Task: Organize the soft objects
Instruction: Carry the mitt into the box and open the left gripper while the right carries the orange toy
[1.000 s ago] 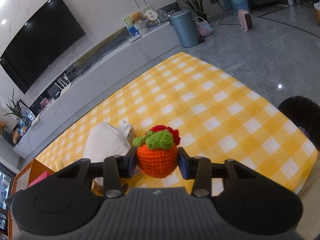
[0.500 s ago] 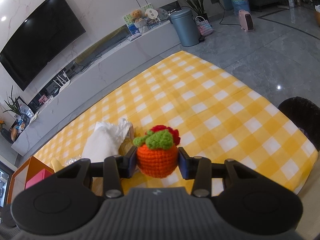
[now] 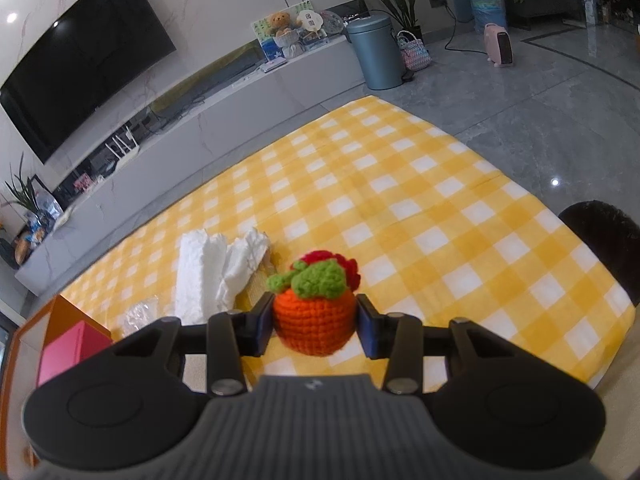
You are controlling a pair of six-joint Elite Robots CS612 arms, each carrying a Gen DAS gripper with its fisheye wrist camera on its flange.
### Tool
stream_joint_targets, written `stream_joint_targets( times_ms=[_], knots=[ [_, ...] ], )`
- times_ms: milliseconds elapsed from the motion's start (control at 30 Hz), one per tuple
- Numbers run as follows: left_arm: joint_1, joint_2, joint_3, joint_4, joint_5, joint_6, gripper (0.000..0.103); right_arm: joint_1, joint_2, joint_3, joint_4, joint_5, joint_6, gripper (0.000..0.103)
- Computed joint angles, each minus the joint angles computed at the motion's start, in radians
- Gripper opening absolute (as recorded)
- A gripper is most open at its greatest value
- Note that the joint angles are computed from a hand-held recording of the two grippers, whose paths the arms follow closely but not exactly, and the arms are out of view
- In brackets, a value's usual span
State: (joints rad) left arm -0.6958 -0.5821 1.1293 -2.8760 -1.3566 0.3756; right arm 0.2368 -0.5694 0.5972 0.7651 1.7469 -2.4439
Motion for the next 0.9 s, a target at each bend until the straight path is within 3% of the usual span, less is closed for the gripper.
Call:
stream_joint_targets(
  times_ms=[133,200,267,400,433,533,567,767,900],
  knots=[
    [-0.011,0.016,0.000,-0.045,0.054,0.054,0.021,0.002,0.010,-0.016,0.014,0.002,-0.005,0.042],
    [-0.016,0.023,-0.008,-0.040,0.082,0.060,0.032,0.003,0.014,-0.025,0.022,0.005,-0.008,0.042],
    [-0.021,0.032,-0.021,-0.038,0.120,0.055,0.060,0.003,0.016,-0.029,0.026,0.002,-0.008,0.042],
    [-0.022,0.047,-0.051,-0.023,0.148,0.040,0.065,0.004,0.016,-0.030,0.027,-0.001,-0.010,0.042],
    [-0.021,0.050,-0.060,-0.009,0.148,0.032,0.062,0.004,0.016,-0.030,0.027,-0.002,-0.010,0.042],
    [-0.004,0.052,-0.093,0.073,0.063,-0.030,0.021,0.004,0.016,-0.029,0.026,-0.004,-0.013,0.042],
    [0.000,0.052,-0.100,0.089,0.052,-0.056,0.016,0.003,0.016,-0.028,0.026,-0.004,-0.013,0.042],
    [0.002,0.037,-0.082,0.084,0.057,-0.178,0.011,0.004,0.015,-0.028,0.025,-0.004,-0.014,0.042],
    [0.007,0.013,-0.039,0.002,0.008,-0.184,0.011,0.004,0.016,-0.027,0.023,-0.005,-0.020,0.042]
  ],
)
